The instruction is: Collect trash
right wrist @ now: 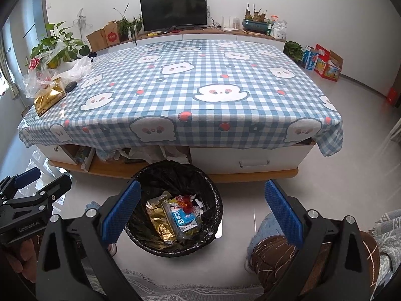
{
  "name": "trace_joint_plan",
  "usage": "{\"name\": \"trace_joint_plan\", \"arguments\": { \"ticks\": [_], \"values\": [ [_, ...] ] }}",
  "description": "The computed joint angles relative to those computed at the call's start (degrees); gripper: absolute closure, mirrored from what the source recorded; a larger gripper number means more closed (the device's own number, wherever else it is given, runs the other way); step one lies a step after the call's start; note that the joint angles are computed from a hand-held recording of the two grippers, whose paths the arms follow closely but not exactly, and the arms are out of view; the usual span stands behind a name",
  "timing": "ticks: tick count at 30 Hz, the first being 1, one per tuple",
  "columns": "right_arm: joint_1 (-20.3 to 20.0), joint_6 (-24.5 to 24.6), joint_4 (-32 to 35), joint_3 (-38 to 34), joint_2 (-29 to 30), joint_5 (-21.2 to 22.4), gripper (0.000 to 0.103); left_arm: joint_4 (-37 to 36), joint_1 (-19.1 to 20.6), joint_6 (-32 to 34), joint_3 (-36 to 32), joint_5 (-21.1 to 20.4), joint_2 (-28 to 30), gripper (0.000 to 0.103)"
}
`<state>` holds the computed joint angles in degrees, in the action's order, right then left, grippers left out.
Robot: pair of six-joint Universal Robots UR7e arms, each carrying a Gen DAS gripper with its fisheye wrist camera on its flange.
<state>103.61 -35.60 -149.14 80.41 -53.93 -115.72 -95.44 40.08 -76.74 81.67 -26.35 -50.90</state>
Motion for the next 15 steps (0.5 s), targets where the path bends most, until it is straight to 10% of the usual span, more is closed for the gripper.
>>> {"name": "trace_joint_plan", "arguments": {
  "ticks": [15],
  "values": [
    [-0.1,0.1,0.2,-0.1,0.1,-0.1,0.008,-0.7,0.0,0.3,0.1,0.0,0.0,0.006]
  ]
}}
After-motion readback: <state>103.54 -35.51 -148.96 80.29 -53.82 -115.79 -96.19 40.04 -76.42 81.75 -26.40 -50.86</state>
